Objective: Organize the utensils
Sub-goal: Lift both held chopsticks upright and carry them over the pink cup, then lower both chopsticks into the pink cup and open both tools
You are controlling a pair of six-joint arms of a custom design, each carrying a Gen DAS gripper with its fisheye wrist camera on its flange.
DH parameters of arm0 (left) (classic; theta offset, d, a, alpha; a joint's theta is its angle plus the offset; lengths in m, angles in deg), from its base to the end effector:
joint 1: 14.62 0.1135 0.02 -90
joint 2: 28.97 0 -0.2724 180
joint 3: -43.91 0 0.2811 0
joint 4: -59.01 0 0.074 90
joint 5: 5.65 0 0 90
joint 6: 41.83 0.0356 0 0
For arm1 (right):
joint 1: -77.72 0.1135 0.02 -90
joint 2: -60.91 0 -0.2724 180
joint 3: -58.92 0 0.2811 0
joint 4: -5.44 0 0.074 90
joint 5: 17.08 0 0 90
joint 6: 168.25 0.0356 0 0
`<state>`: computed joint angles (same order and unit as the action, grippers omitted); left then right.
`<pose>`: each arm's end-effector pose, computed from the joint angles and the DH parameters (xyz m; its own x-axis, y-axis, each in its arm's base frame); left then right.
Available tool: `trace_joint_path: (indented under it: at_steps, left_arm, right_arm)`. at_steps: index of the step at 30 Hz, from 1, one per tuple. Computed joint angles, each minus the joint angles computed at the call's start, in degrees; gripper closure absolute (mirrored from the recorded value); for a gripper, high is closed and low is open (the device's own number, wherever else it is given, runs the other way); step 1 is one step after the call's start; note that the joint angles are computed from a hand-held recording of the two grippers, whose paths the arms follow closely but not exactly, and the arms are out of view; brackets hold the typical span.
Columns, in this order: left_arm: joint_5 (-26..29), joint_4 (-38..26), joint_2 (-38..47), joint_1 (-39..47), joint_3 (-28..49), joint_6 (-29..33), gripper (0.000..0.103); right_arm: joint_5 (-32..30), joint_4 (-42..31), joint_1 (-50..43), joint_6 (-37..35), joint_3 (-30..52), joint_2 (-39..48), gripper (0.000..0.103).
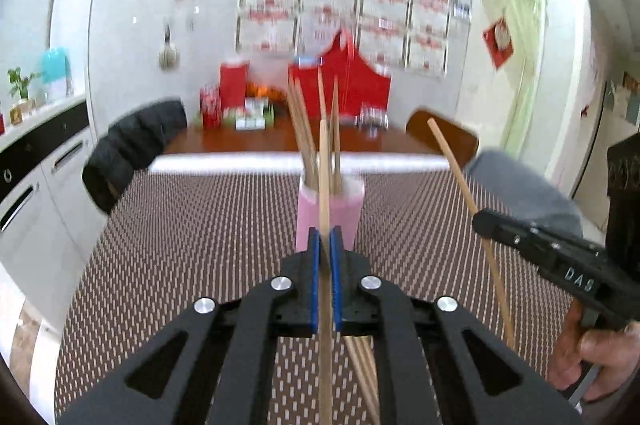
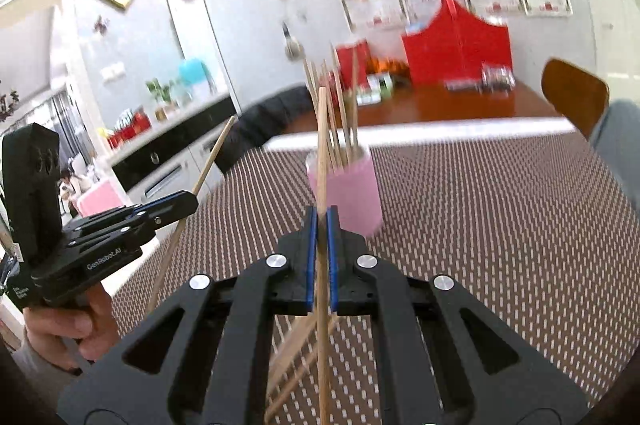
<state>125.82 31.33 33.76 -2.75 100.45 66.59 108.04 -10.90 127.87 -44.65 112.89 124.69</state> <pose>0.2576 0.0300 0.2692 -0.3961 0.1587 -0.9044 0.5366 0.8392 -0.0878 0.1882 0.1935 0.2645 -0.3996 0.2276 -0.8880 -0.0911 0.9540 0.2856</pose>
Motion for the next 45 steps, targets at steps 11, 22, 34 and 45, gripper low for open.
trace_joint_path:
  at_steps: [11, 22, 34, 45]
  left_arm:
    - [4.69, 22.54, 6.44, -5.07, 7.37, -22.04, 0.098]
    - [2.42, 46.31, 20.11, -9.12, 14.49, -38.76, 0.098]
    - [-2.58, 50.7, 34.47, -14.4, 23.56, -39.27, 0.098]
    - [-3.69, 54.03, 39.73, -16.46, 23.88, -39.52, 0.098]
  right_arm:
    - [-10.37, 7.97, -11.67, -8.66, 8.72, 3.45, 0.098]
    - [-8.12, 17.72, -17.45, -14.06, 17.78, 15.23, 0.098]
    - [-12.57, 18.02, -22.2, -17.07, 25.32, 24.51, 0.098]
    - [-14.23, 17.01, -23.42, -17.33, 24.28, 25.3, 0.098]
